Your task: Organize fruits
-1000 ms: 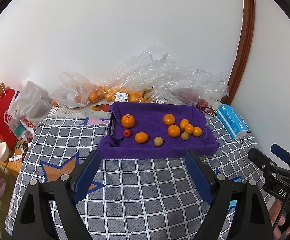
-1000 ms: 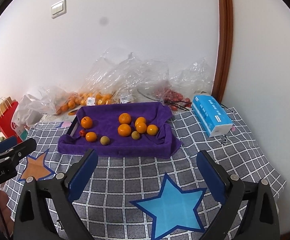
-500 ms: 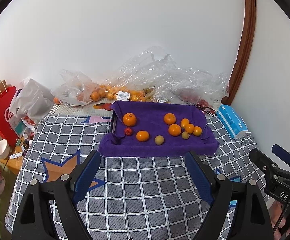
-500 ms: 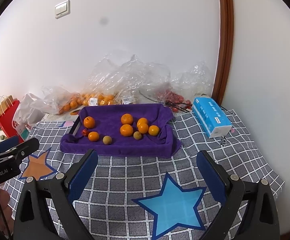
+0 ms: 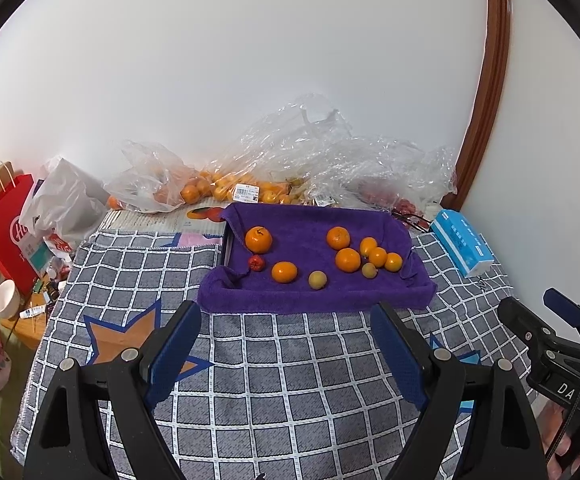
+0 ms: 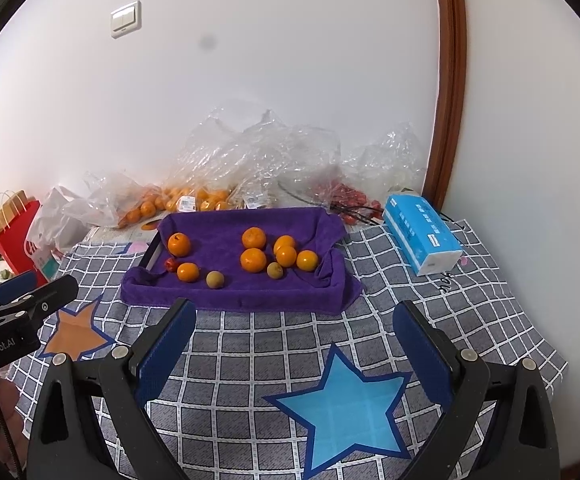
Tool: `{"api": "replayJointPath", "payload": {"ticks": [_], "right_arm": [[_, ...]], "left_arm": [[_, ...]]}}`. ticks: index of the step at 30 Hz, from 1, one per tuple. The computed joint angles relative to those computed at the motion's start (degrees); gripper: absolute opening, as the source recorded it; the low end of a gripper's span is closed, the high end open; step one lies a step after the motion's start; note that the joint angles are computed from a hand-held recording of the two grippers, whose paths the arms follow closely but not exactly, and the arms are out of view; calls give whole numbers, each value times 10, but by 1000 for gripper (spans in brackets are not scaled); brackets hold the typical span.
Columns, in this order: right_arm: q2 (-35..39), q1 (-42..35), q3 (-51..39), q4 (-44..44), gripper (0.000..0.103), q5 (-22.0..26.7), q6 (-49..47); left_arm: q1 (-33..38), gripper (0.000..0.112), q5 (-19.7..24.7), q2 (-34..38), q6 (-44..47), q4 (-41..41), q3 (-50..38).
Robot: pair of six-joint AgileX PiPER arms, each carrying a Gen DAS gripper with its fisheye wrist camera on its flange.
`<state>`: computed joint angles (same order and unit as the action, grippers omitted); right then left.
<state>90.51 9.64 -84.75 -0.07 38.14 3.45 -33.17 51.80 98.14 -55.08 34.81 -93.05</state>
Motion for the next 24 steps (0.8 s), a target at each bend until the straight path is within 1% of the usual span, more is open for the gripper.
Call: {"api": "replayJointPath", "payload": {"ticks": [24], "right_arm": [[-3,-6,7,4,98,-1,-3]], "left_arm": [[-1,86,0,3,9,-5,-8]]}}
